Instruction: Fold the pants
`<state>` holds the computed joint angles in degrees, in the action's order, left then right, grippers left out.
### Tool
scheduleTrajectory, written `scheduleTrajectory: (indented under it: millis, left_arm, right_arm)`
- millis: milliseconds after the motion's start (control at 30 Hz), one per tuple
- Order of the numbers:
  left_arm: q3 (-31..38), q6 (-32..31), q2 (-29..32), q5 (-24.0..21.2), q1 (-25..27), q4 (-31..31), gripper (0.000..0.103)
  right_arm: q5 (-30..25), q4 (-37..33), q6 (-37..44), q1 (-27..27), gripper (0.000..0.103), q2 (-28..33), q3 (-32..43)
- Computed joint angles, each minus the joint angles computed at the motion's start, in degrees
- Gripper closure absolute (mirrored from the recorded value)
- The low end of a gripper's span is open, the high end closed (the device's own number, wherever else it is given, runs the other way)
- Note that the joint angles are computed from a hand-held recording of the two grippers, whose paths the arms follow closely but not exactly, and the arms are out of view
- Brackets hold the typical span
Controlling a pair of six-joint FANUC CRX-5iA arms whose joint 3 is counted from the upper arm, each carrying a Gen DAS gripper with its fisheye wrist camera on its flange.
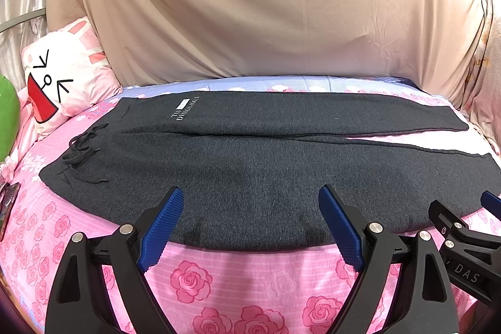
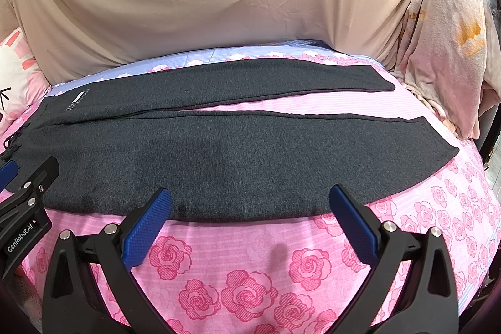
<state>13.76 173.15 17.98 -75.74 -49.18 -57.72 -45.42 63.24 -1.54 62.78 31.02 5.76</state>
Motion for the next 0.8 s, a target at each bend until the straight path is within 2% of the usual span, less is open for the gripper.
scheduleTrajectory:
  millis: [500,567,633,700,767,800]
  left_arm:
    - [0.0,-0.1,0.0,0.1,0.1,0.1,0.017]
    - [-0.5,0.3,-0.3,0.7,0.4,0.6,0.013]
    - [-4.0,2.9,-3.1,5.1,1.3,1.3,0.013]
    - [-9.7,5.3,-8.1,12.7,3.7,2.9,0.013]
    - [-13.8,3.3,-12.8,17.8,7.7,6.3,0.013]
    - [-14.7,2.4,-14.4,18.5,9.4,7.3,0.013]
  right_arm:
    - [0.0,0.2,-0.2,0.0,0.005,0.1,-0.3]
    - [0.3,-0.2,0.1,0.0,0.005,0.1,-0.3]
    - [3.5,-2.4,1.9,-0.6,0.005,-0.9,-1.1]
    - [7.6,-6.4,6.3,-1.8,0.005,-2.0,-1.7]
    - [9.0,-6.8,9.7,-3.5,0.005,-2.8,-2.4]
    - [8.6,-5.7,10.9,-4.6,0.005,-2.6,-2.3]
